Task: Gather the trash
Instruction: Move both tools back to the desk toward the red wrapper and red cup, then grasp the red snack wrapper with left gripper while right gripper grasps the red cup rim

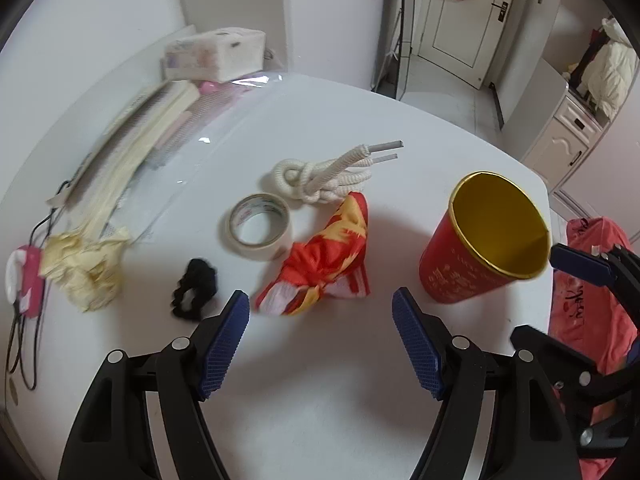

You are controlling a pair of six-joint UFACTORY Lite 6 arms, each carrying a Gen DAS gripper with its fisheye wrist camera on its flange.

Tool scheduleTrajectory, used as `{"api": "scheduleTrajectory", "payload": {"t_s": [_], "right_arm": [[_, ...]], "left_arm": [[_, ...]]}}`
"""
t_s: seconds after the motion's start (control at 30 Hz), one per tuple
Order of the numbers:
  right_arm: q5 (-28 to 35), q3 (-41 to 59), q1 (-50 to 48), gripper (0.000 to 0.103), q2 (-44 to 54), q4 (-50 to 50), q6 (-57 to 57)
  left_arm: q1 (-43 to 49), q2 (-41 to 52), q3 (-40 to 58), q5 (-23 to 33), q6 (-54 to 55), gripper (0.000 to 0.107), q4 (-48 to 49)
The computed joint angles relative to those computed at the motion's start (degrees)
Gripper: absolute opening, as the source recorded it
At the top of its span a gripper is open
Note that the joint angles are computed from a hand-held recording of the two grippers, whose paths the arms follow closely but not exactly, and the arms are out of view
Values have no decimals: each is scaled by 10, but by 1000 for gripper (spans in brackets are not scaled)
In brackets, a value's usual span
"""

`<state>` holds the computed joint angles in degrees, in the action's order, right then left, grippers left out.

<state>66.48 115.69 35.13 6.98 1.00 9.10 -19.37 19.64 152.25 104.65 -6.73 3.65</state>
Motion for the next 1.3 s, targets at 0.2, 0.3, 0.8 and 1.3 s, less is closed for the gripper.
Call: {"api": "scheduleTrajectory", "payload": {"t_s": [0.2,0.3,0.8,1.3], "right_arm": [[-17,28,-16,75,46,20,-40],[-24,42,-25,75,69,34,-62],[-58,46,-31,51,96,60,-90],[-60,-24,-44,51,18,71,-72]], "left_arm": [[-2,-39,-102,-63,15,73,-19],[6,-42,-118,-76,24,73,-20],[65,-83,-216,-134,39,25,-92],[47,-61,-118,-77,18,21,-88]]}}
